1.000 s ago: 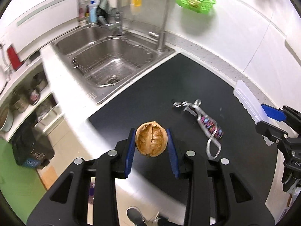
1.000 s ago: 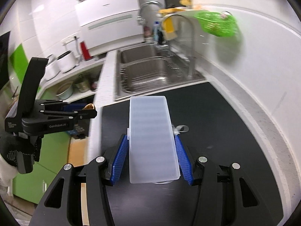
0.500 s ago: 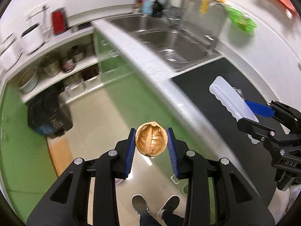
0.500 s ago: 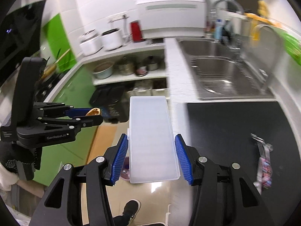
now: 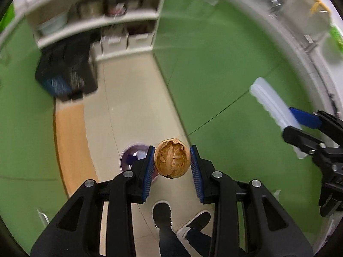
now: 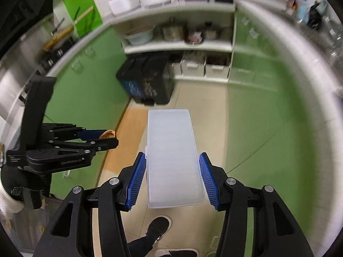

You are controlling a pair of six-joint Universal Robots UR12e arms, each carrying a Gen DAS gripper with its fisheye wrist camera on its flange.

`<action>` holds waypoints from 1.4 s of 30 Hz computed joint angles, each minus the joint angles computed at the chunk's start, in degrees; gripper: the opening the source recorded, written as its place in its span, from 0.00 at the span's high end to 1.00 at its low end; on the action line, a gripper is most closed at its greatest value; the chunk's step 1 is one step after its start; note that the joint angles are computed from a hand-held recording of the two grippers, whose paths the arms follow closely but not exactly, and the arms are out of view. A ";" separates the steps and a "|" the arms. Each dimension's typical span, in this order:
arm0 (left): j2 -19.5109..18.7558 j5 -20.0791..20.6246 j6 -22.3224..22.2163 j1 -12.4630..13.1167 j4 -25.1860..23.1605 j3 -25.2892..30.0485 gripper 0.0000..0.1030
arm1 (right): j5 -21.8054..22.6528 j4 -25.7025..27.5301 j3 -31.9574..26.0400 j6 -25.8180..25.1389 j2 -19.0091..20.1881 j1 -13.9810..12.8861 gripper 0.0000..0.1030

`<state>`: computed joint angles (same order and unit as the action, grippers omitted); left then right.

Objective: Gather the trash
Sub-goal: 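Carry the walnut shell and clear lid over the pink wastebasket, then open both grippers to drop the shell and lid into the wastebasket, then move both tools back toward the counter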

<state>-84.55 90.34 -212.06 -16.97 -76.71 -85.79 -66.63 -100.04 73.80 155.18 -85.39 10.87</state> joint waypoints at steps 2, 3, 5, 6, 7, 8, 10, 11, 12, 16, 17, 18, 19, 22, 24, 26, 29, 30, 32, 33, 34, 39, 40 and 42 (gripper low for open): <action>1.14 -1.52 -0.25 1.31 2.71 -5.40 0.68 | -0.84 -1.45 2.25 -0.17 0.64 0.90 0.51; 1.49 -2.05 -0.16 1.77 3.75 -7.45 0.68 | -1.33 -2.34 3.77 -0.22 0.95 1.37 0.51; 2.21 -3.27 -0.26 2.66 6.76 -12.06 0.68 | -2.17 -4.19 6.63 -0.42 1.41 2.08 0.51; 2.39 -3.56 -0.32 3.00 7.88 -13.79 0.68 | -2.38 -4.63 7.54 -0.45 1.53 2.23 0.51; 2.67 -3.94 -0.54 3.37 9.51 -15.77 0.67 | -2.68 -5.25 8.66 -0.43 1.73 2.47 0.51; 2.92 -4.30 -0.63 3.73 10.67 -17.40 0.59 | -3.02 -5.91 9.70 -0.46 1.96 2.72 0.51; 3.36 -4.10 -0.93 4.07 13.29 -20.16 0.20 | -3.53 -6.73 11.21 -0.57 2.27 3.20 0.51; 3.60 -3.93 -1.33 4.29 15.02 -21.52 0.04 | -3.67 -6.90 11.84 -0.72 2.24 3.30 0.51; 3.89 -3.68 -1.90 4.47 16.14 -22.58 0.03 | -4.00 -7.20 12.69 -0.97 2.45 3.62 0.51; 5.34 -4.01 -3.87 5.82 17.05 -25.21 0.03 | -4.49 -7.15 14.21 -2.00 3.05 4.70 0.51; 5.65 -4.02 -4.22 5.99 17.01 -25.49 0.03 | -4.47 -7.00 14.32 -2.21 3.31 5.09 0.51; 6.26 -4.11 -4.44 6.36 16.89 -25.99 0.03 | -4.45 -6.72 14.10 -2.42 3.64 5.42 0.51; 6.88 -4.17 -4.53 6.77 16.67 -26.40 0.03 | -4.45 -6.57 13.97 -2.56 3.92 5.82 0.51; 8.38 -3.66 -5.03 7.56 16.09 -27.25 0.03 | -4.15 -6.14 13.49 -2.68 4.88 6.99 0.51; 9.61 -3.59 -5.36 8.44 15.54 -27.78 0.03 | -3.99 -6.06 13.23 -2.76 5.48 7.70 0.51; 10.61 -3.31 -5.49 9.18 15.21 -28.31 0.03 | -3.92 -6.09 12.96 -2.92 6.14 8.40 0.51; 11.88 -3.25 -5.45 10.39 14.96 -29.28 0.03 | -3.86 -6.07 12.34 -2.96 7.22 9.43 0.51; 12.19 -3.25 -5.41 10.67 14.89 -29.45 0.03 | -3.80 -6.25 12.16 -3.00 7.57 9.77 0.51; 12.84 -3.26 -5.21 11.29 14.82 -29.78 0.03 | -3.84 -6.75 12.04 -2.79 8.05 10.14 0.48; 13.15 -3.26 -5.14 11.57 14.84 -29.95 0.03 | -3.83 -7.13 12.03 -2.49 8.28 10.29 0.40; 13.45 -3.20 -5.10 11.73 14.79 -30.02 0.03 | -3.82 -7.56 12.15 -2.16 8.35 10.37 0.11; 14.02 -3.05 -4.68 11.83 14.74 -29.98 0.03 | -5.06 -9.15 12.82 -0.16 8.25 10.51 0.05; 13.89 -3.05 -4.46 11.58 14.69 -29.72 0.03 | -5.05 -8.92 12.78 0.32 8.23 10.41 0.05; 13.38 -3.16 -4.48 11.03 14.43 -29.04 0.03 | -5.51 -8.74 12.77 0.89 7.80 10.17 0.05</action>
